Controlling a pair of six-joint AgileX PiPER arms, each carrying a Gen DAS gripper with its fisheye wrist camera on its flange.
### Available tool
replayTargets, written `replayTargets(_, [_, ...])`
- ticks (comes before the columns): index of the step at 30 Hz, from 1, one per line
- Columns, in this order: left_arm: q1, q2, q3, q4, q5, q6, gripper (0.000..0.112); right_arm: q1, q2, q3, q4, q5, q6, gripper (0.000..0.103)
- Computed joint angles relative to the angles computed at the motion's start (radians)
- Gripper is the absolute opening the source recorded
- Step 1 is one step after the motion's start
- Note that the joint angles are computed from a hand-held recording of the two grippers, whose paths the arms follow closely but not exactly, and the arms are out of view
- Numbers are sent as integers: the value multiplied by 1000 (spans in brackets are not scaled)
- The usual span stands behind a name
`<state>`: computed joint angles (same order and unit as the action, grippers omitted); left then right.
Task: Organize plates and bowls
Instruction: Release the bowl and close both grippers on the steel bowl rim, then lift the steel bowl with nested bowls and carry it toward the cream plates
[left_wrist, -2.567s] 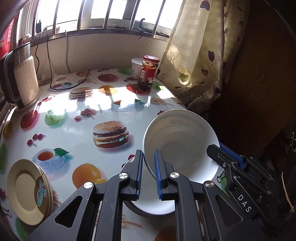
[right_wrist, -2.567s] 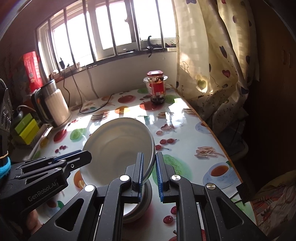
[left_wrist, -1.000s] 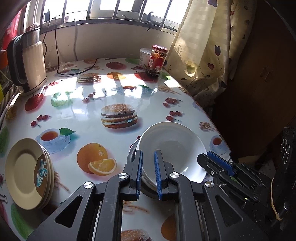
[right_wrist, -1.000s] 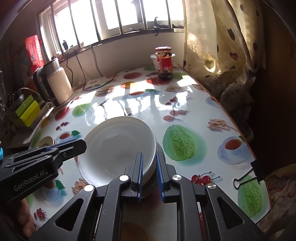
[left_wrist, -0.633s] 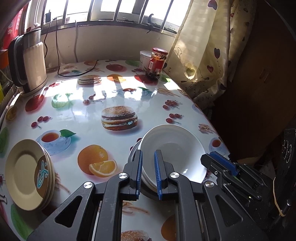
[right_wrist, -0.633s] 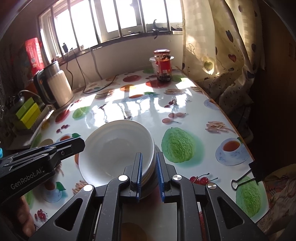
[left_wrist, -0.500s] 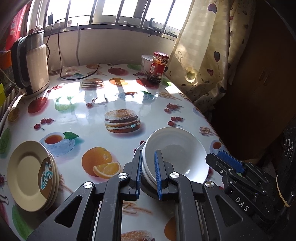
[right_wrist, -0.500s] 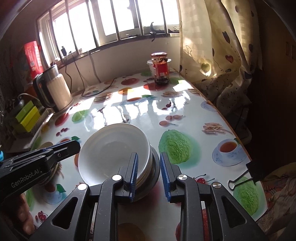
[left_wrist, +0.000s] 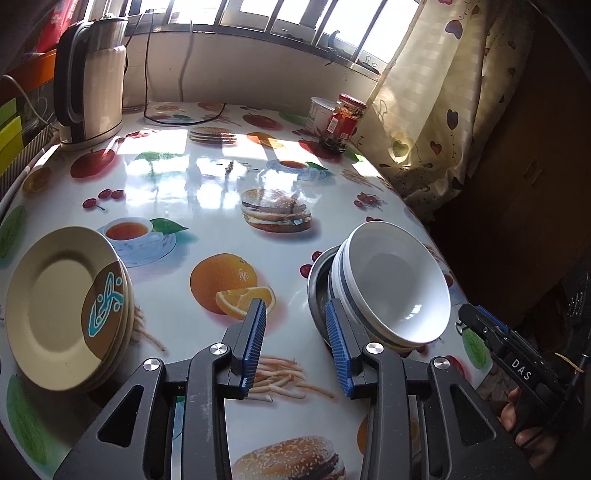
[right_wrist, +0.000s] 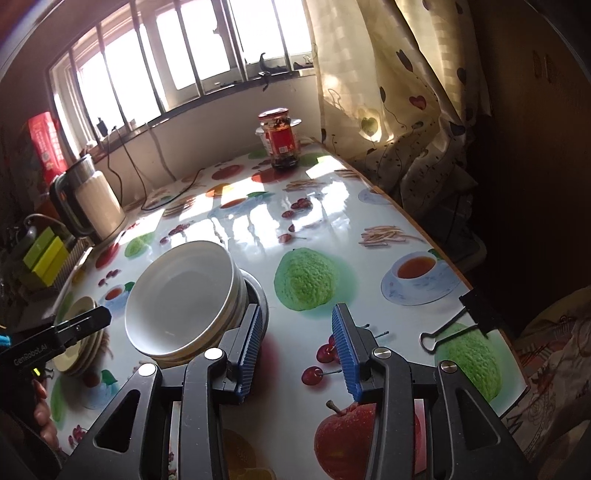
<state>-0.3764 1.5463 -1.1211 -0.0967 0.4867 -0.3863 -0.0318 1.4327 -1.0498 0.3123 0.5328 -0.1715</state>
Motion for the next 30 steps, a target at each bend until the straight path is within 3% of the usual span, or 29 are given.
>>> replayTargets(2, [14, 14, 13, -92, -16, 74, 35, -12, 17, 10, 46, 1, -40, 39])
replayTargets(5, [7, 35, 14, -87, -26, 75, 35, -21, 32, 26, 115, -11, -109, 39])
replayTargets(11, [30, 76, 10, -219, -49, 195, 35, -31, 87, 17, 226, -30, -218, 39])
replayTargets(15, [54, 104, 7, -350, -57, 315, 35, -74, 134, -3, 408, 16, -378, 39])
replayTargets(25, [112, 148, 23, -677, -52, 620, 35, -140, 212, -23, 647, 102, -584, 35])
replayTargets(30, [140, 156, 44, -852, -37, 773, 31, -166, 236, -37, 721, 165, -637, 24])
